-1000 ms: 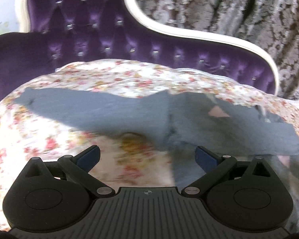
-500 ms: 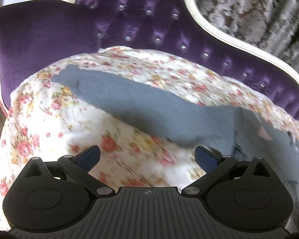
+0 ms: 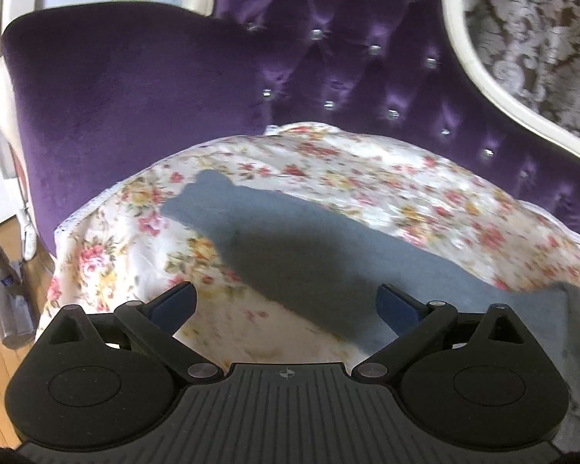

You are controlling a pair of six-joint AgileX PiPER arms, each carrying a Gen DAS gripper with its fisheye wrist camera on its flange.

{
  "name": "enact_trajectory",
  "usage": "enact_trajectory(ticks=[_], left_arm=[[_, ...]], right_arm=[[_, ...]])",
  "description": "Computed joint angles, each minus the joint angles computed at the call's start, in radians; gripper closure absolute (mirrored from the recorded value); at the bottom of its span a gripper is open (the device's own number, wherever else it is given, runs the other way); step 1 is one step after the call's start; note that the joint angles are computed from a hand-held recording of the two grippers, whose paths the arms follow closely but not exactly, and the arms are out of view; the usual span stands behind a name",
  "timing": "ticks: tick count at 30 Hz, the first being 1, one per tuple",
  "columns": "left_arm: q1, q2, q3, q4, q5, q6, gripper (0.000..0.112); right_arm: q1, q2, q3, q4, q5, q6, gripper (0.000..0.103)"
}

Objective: Fold small clothes
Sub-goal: 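Move the left tool to the cuff of the other sleeve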

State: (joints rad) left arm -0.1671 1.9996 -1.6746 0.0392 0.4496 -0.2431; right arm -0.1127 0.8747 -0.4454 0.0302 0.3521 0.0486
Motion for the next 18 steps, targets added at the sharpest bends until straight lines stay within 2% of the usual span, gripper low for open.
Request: enact_trajectory(ticks=[1, 3, 5, 7, 18], left_arm=[[0.008, 0.017, -0.020, -0.011, 0.009, 0.006, 0.019], [0.025, 0.053, -0.065, -0.032, 0.040, 0.016, 0.024], [0.037, 0.080, -0.097, -0.039, 0.054, 0.022, 0.024], [0.039, 0.091, -0.103, -0.015, 0.030, 0.019, 0.024], [0.055, 0.212, -0.303, -0.082, 0.082, 0.105, 0.025]], right_arm=[[-0.001, 0.000, 0.000, 0.002, 0.000, -0.002, 0.000], [-0.004, -0.001, 0.000, 0.009, 0.001, -0.011, 0.000], [-0.004, 0.001, 0.000, 0.008, 0.000, -0.011, 0.000], [-0.005, 0.000, 0.000, 0.011, 0.000, -0.014, 0.000], [-0.007, 0.002, 0.000, 0.017, 0.000, -0.021, 0.000]])
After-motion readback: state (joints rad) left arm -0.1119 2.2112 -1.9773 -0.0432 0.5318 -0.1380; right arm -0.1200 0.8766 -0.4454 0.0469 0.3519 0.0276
